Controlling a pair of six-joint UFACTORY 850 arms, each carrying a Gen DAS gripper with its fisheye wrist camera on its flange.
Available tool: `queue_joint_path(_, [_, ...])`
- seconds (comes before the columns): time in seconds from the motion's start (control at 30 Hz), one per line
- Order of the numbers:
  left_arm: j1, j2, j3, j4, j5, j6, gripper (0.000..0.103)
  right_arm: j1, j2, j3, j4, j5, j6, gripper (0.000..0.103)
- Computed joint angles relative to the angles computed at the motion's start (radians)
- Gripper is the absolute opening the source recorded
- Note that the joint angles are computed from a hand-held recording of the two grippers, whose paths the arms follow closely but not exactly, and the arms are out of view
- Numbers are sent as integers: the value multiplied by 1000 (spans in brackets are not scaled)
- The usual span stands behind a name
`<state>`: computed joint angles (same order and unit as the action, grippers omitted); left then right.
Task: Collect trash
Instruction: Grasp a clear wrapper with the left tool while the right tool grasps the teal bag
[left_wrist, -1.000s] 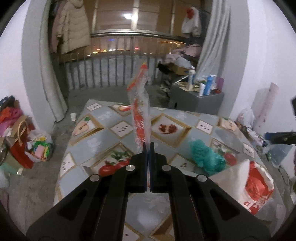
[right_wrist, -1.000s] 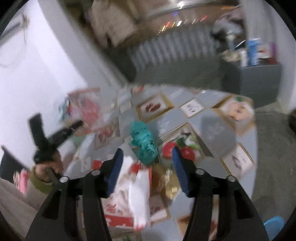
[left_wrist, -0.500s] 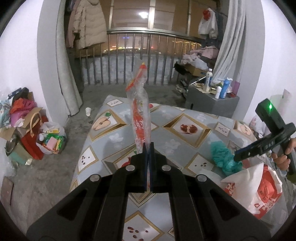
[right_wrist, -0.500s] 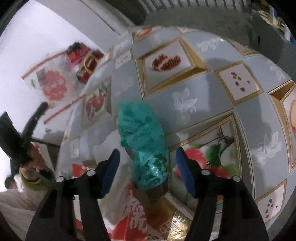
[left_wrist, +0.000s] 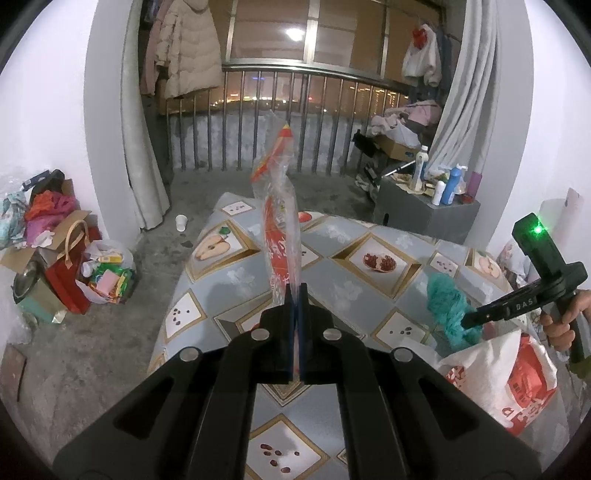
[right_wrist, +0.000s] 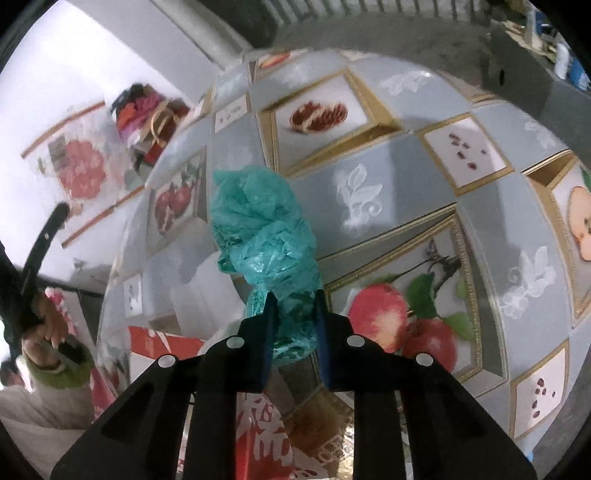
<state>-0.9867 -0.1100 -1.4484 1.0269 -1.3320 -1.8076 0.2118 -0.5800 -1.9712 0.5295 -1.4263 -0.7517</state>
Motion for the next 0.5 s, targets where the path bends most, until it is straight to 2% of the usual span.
queue_joint_path(0.3, [-53,5,-29,41,-61,0,0,-47,49,-15,61,48,28,18])
queue_joint_path(0.5, [-99,1,-53,72,-113,10,0,-97,133,32,118,78,27,18])
